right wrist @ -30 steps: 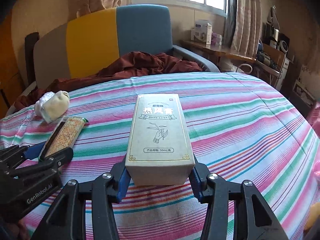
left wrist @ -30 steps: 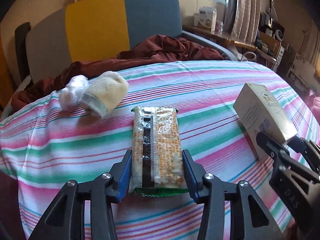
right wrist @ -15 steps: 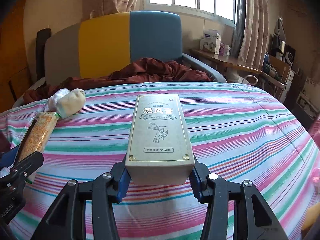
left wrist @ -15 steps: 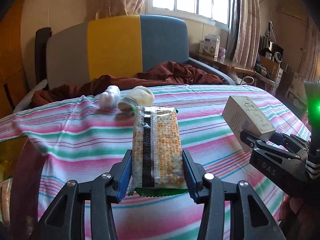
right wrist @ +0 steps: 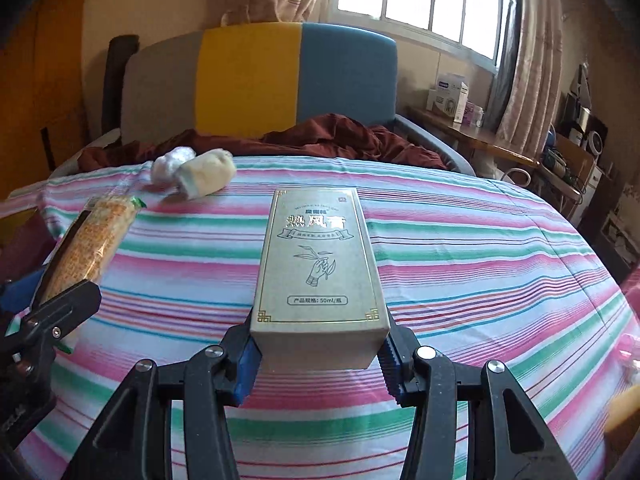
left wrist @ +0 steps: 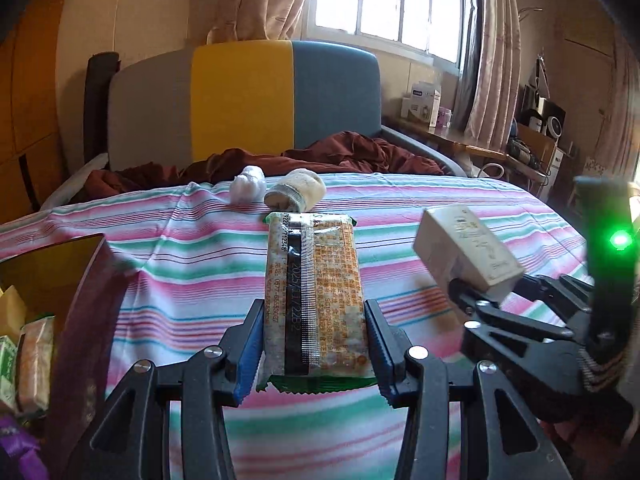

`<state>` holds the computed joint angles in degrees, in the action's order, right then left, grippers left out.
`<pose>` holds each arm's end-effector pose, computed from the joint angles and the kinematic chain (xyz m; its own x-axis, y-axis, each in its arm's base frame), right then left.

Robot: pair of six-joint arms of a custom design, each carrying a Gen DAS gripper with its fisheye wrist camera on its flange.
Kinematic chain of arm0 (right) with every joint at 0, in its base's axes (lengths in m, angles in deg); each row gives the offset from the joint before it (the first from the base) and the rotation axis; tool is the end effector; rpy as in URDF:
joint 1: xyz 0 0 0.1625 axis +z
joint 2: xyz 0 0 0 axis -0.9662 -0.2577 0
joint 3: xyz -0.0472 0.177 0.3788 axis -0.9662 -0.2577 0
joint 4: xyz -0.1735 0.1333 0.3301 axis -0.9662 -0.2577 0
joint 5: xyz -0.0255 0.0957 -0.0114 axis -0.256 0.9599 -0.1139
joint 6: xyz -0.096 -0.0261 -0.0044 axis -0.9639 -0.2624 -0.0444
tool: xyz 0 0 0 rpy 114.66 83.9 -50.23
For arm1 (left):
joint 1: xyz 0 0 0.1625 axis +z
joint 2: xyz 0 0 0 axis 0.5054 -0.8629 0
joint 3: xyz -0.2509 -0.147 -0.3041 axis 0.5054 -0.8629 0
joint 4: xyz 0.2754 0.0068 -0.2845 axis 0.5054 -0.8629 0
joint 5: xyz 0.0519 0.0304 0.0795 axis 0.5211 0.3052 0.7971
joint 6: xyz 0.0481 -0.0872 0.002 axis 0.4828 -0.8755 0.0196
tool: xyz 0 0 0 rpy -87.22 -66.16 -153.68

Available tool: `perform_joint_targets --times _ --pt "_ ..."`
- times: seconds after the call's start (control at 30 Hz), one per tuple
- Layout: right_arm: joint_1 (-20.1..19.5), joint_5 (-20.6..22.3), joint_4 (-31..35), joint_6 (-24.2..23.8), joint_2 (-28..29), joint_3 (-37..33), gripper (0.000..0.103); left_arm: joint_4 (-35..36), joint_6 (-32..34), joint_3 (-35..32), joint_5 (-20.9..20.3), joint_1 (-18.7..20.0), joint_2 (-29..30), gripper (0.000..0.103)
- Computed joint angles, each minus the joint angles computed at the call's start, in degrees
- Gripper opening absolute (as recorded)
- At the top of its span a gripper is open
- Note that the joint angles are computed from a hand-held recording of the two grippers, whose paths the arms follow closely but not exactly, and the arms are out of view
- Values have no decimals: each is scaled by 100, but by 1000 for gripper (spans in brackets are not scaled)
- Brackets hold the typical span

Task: Organize objects
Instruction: 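Carry the cream box and granola bar toward the gold tray with both grippers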

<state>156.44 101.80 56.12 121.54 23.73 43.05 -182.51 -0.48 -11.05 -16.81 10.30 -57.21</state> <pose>0.0103 -0.7140 0.2668 -0.5685 -0.4035 0.7170 -0.7761 0.5523 -0.3045 -0.3772 -0.6242 -0.0868 -0.7297 -0.2594 -0.6326 0.4162 0.5656 -0.7119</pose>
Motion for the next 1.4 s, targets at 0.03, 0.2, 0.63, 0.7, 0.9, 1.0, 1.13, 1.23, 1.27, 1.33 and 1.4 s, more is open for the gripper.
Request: perform_joint_targets --times 0.03,0.2,0.63,0.7,0.9,1.0,1.13,1.23,1.27,1.33,1.4 --pt "12 18 -67 -56 -42 103 51 -163 86 106 -22 -43 -43 48" --pt "63 109 -480 -373 -272 648 51 -320 -66 594 -237 -184 -316 48" --pt "140 285 -307 -599 -435 1060 51 -833 -750 2188 -156 -727 -1108 48" --pt "159 296 -213 -597 -470 1128 51 -817 -921 2405 -74 -781 -1252 48" --pt "251 242 8 -579 -684 1623 51 -352 -1959 3147 173 -911 -1811 48" --pt "339 219 124 -556 -756 1837 51 44 -2598 3470 265 -916 -2124 48" --pt "467 172 411 -244 -785 1936 51 637 -3477 3903 391 -907 -2560 48" --pt "571 12 580 -30 -837 2010 51 1163 -4141 4200 446 -887 -2901 48" --pt "624 -64 632 17 -869 2059 51 1383 -4364 4284 429 -876 -3019 48" --pt "734 -171 688 84 -920 2145 51 1750 -4754 4430 401 -834 -3248 48" --pt "885 -259 776 182 -929 2215 51 1961 -5005 4557 336 -773 -3444 48"
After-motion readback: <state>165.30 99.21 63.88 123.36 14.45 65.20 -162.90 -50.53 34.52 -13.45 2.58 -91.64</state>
